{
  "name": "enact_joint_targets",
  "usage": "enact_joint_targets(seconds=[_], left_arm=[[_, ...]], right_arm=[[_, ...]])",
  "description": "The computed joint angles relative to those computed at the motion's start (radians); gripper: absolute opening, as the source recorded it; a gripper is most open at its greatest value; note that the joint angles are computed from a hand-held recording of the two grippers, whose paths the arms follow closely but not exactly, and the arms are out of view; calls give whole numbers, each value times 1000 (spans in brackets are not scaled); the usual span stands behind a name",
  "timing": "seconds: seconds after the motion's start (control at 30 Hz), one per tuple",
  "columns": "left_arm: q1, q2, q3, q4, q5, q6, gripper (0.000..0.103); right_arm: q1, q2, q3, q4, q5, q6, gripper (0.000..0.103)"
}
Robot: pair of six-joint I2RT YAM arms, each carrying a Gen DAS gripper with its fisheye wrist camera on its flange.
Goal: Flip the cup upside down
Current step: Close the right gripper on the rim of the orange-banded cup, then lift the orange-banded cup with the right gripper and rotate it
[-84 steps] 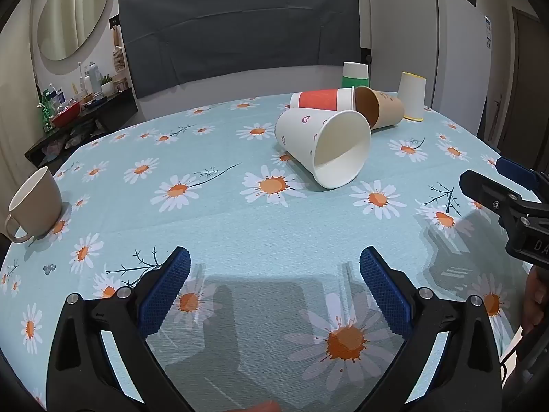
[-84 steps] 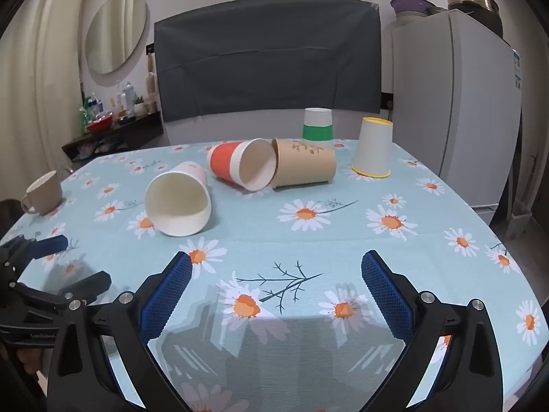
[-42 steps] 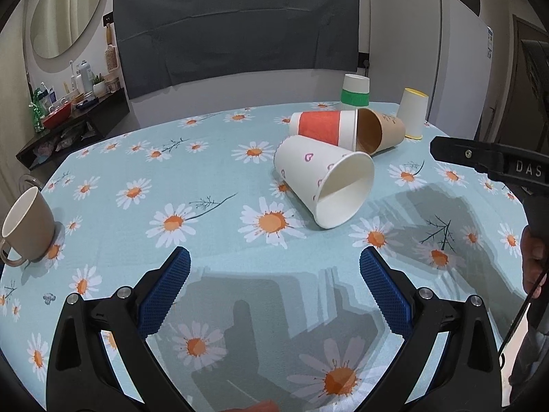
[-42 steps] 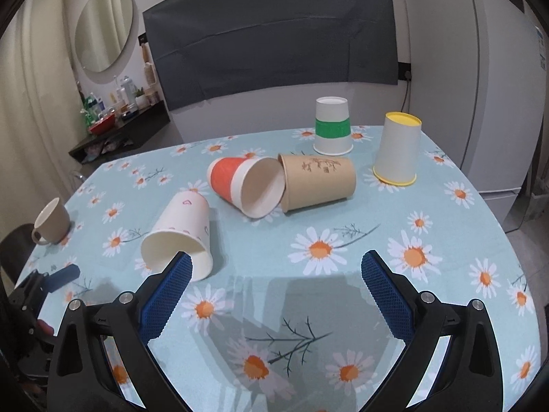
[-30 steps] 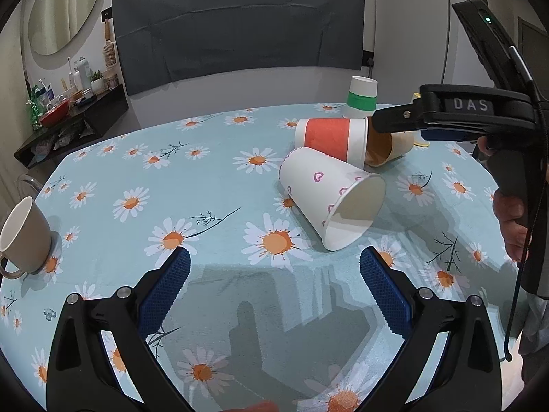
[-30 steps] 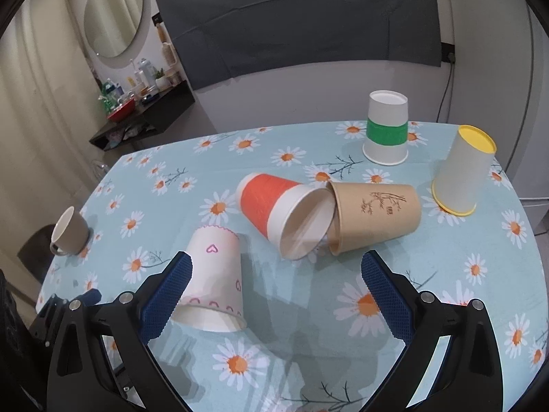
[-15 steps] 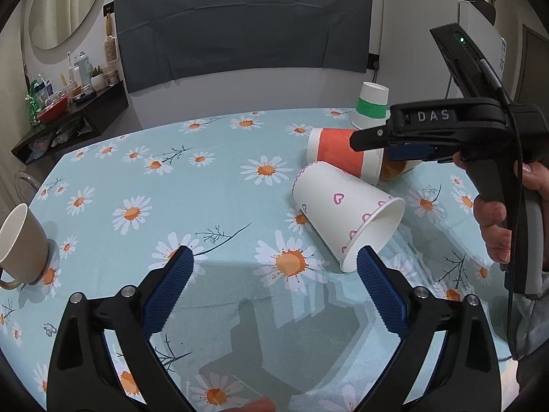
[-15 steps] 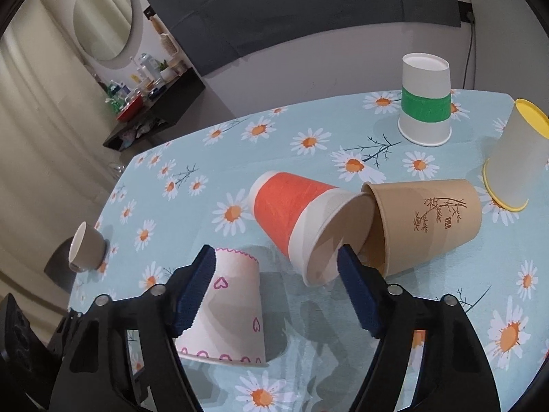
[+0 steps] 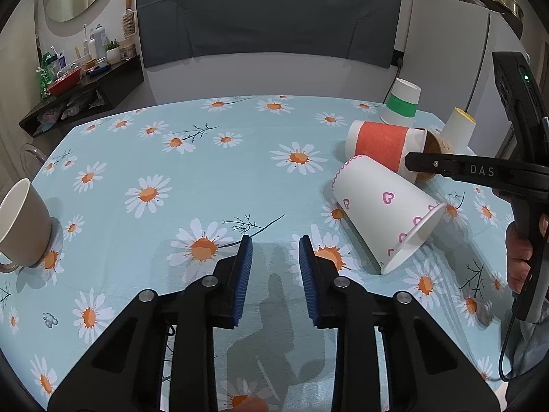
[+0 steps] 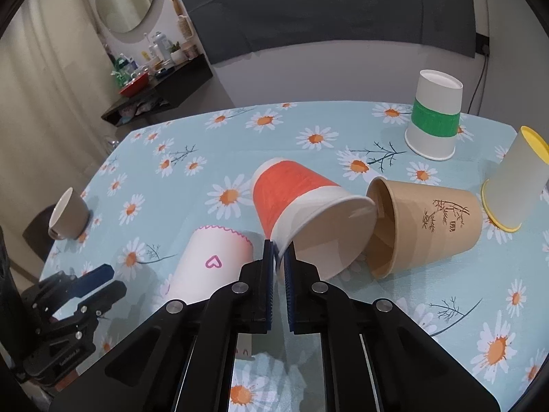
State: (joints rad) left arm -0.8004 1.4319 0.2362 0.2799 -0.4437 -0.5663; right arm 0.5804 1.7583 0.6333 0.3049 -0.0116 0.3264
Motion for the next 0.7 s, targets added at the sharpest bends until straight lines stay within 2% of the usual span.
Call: enact_joint_targets(seconds=[0.2,0.4,0.53,0.7], left_arm=[[-38,-3,10,-32,-22,-16,27],[-146,-7,26,-93,-76,-73,27],[-244,0,43,-135,-117,-126,27],[-366,-6,62,-190,-162,-190,27]], right_arm=[[34,-91,-112,34,65,3,4],[67,-217,-274,80,105,43,4],[125,-324,-397,104,147,95,4],[270,-471,-513,63,257,205,4]])
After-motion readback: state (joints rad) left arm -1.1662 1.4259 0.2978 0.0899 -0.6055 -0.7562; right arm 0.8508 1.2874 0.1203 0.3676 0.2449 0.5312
